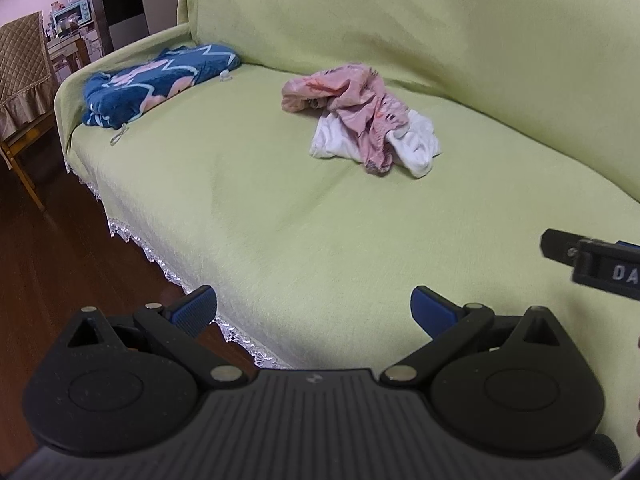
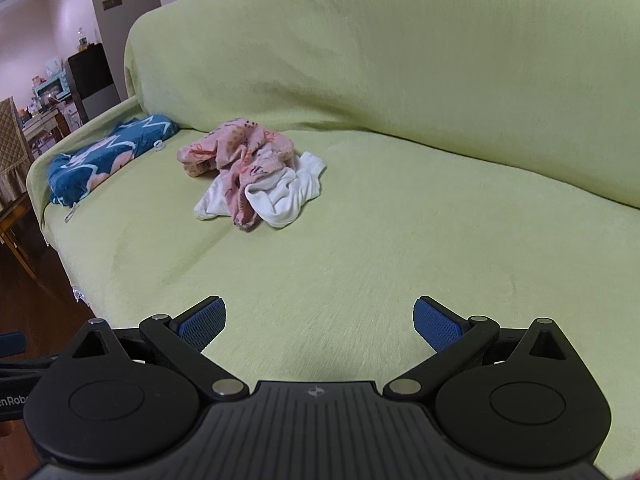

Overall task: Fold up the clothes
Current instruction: 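Approach the pink shorts pile on the sofa with both tools open, then grasp the waistband of the pink shorts with the left gripper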

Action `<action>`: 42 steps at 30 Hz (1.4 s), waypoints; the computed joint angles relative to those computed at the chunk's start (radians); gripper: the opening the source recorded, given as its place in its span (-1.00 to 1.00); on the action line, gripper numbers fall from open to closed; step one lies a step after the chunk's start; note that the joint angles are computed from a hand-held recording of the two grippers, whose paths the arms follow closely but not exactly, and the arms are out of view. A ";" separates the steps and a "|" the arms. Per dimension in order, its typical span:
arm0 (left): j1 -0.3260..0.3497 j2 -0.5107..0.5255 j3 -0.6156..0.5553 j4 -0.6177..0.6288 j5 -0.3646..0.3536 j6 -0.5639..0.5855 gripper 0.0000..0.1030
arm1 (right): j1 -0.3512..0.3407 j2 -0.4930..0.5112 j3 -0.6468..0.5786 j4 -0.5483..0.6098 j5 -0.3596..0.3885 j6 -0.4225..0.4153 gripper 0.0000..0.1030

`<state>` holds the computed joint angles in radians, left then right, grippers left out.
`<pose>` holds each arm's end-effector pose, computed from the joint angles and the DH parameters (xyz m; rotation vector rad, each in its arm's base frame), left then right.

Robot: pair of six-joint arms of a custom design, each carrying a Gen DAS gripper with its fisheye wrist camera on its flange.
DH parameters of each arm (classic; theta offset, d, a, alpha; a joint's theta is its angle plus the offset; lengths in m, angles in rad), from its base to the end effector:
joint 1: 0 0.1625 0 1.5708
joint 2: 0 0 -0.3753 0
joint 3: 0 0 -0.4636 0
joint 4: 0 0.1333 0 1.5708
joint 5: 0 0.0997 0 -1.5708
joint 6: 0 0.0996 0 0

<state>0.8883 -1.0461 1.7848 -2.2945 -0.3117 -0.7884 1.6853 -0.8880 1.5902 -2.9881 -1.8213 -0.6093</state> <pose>-0.2204 -0.6327 0.1431 -0.0953 2.0047 -0.9697 0.1912 -0.7121 0.1467 0.8062 -2.4750 0.8617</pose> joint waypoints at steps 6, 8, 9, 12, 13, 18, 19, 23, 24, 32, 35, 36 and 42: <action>0.064 0.064 -0.059 -0.087 -0.024 0.107 0.98 | -0.010 0.097 -0.113 0.028 -0.022 0.014 1.00; 0.089 0.098 -0.092 -0.112 -0.027 0.150 0.98 | -0.013 0.137 -0.163 0.039 -0.028 0.026 1.00; 0.103 0.117 -0.108 -0.138 -0.029 0.184 0.98 | -0.015 0.157 -0.188 0.045 -0.027 0.035 1.00; 0.141 0.204 -0.174 -0.356 -0.035 0.429 0.90 | -0.025 0.216 -0.265 0.067 -0.011 0.074 1.00; 0.154 0.234 -0.201 -0.425 -0.040 0.510 0.86 | -0.029 0.236 -0.291 0.075 -0.005 0.089 1.00; 0.223 0.371 -0.360 -0.710 -0.137 0.908 0.24 | -0.056 0.334 -0.411 0.080 0.052 0.166 0.99; 0.238 0.390 -0.388 -0.736 -0.164 0.954 0.05 | -0.061 0.351 -0.432 0.075 0.066 0.174 0.99; 0.285 0.490 -0.538 -0.789 -0.244 1.080 -0.40 | -0.082 0.407 -0.504 0.059 0.101 0.185 0.99; 0.296 0.508 -0.569 -0.806 -0.272 1.100 -0.46 | -0.086 0.416 -0.515 0.055 0.105 0.187 0.99; 0.351 0.680 -0.833 -0.890 -0.393 1.206 -0.50 | -0.106 0.430 -0.536 0.073 0.102 0.194 0.99; 0.367 0.688 -0.871 -0.840 -0.436 1.147 -0.51 | -0.103 0.434 -0.535 0.067 0.096 0.177 0.99; 0.373 0.692 -0.884 -0.824 -0.450 1.128 -0.64 | -0.102 0.430 -0.528 0.063 0.095 0.171 0.99; 0.368 0.592 -0.763 -0.997 -0.414 1.154 -0.98 | -0.104 0.409 -0.491 0.044 0.103 0.148 1.00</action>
